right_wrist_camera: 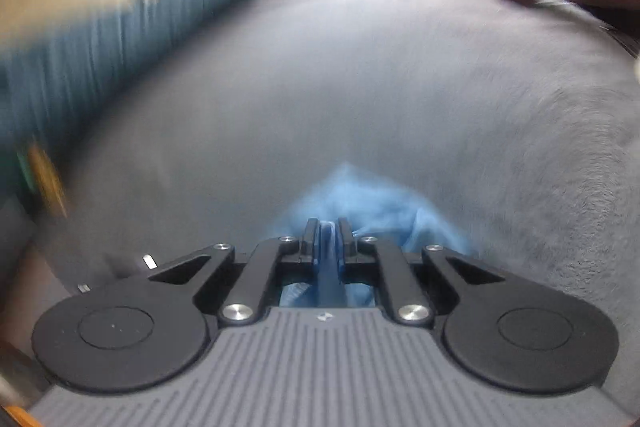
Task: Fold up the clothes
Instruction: 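Lift the T-shirt with both grippers, shaking it out in the air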
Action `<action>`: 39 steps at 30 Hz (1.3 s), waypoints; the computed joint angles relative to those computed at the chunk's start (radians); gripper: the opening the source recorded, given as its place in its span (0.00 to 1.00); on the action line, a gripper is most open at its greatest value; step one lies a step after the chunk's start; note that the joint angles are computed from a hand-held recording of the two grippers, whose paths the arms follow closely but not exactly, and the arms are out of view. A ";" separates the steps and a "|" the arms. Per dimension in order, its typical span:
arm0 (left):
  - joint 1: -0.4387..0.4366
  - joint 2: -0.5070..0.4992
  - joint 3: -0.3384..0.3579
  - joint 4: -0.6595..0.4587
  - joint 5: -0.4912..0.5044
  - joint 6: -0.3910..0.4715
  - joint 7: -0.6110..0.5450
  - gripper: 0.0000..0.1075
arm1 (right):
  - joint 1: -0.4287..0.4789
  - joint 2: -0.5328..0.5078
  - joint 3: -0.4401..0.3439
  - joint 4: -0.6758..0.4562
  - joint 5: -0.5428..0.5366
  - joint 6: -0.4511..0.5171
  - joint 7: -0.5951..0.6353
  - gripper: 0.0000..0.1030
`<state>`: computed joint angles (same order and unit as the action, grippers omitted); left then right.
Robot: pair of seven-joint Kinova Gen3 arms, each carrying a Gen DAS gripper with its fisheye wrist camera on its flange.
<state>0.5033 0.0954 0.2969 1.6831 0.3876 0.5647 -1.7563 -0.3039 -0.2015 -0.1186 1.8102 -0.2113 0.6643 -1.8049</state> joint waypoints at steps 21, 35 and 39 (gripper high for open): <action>0.174 -0.047 -0.192 -0.011 -0.049 -0.089 0.073 0.55 | -0.236 -0.438 0.176 0.279 -0.005 -0.623 -0.157 0.06; 0.116 -0.019 -0.108 -0.052 0.038 -0.097 -0.154 0.67 | -0.094 -0.516 0.062 0.346 0.013 -0.604 -0.317 0.06; 0.301 0.007 -0.269 -0.035 -0.125 -0.145 -0.099 0.67 | -0.101 -0.533 0.061 0.360 0.024 -0.616 -0.333 0.06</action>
